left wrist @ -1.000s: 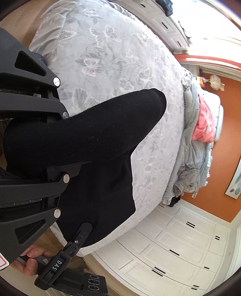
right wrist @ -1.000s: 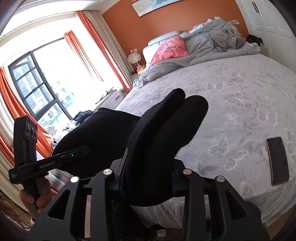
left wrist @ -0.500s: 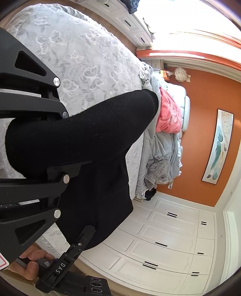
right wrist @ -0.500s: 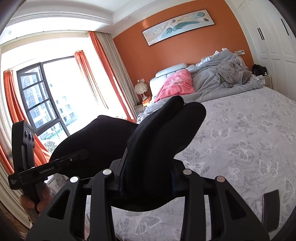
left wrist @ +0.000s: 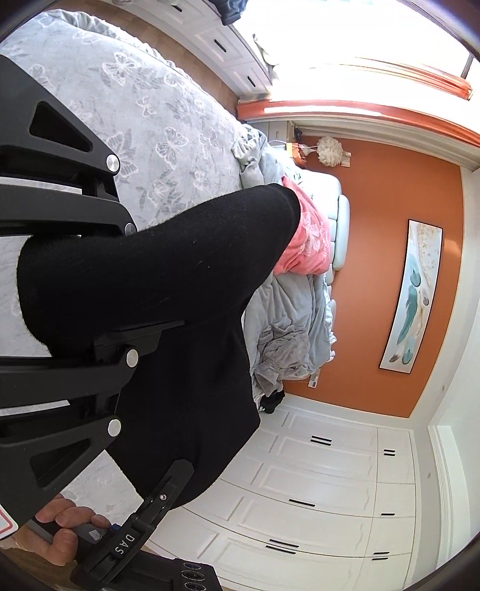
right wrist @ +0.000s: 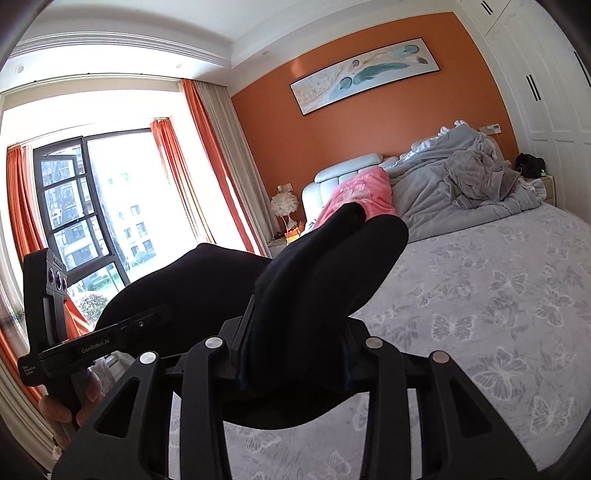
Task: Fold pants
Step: 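Lift the pants edge with both grippers and fold it over the rest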
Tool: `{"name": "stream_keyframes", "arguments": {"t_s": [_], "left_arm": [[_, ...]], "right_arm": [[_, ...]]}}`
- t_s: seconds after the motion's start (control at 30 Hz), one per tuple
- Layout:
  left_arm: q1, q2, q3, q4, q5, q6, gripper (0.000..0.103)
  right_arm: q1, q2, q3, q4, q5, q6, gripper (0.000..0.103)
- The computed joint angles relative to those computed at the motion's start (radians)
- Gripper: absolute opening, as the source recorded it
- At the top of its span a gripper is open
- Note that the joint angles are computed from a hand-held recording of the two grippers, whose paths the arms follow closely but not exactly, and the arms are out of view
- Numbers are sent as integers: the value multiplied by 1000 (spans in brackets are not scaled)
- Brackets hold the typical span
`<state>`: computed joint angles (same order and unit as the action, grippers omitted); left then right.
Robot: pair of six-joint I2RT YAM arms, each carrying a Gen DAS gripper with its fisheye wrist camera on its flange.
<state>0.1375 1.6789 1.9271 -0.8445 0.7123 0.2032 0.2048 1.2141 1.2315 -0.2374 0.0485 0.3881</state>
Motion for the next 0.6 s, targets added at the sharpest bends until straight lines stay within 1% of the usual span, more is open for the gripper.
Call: {"name": "stream_keyframes", "arguments": {"t_s": [0.1, 0.17, 0.27, 0.4, 0.53, 0.6], "left_arm": [[-31, 105, 94, 49, -20, -32, 19], [-49, 176, 161, 75, -29, -52, 19], [-70, 293, 273, 101, -25, -78, 19], [-99, 411, 370, 157, -44, -103, 19], [-128, 543, 543, 129, -83, -121, 19], [-139, 609, 646, 93, -100, -127, 19]], "right_arm": [[-88, 100, 37, 79, -103, -5, 34], [-131, 165, 61, 127, -153, -7, 34], [-172, 248, 87, 196, -190, -25, 34], [-207, 358, 146, 244, -220, -37, 34], [-231, 456, 204, 276, -244, -39, 34], [-236, 492, 227, 287, -248, -40, 34]]}}
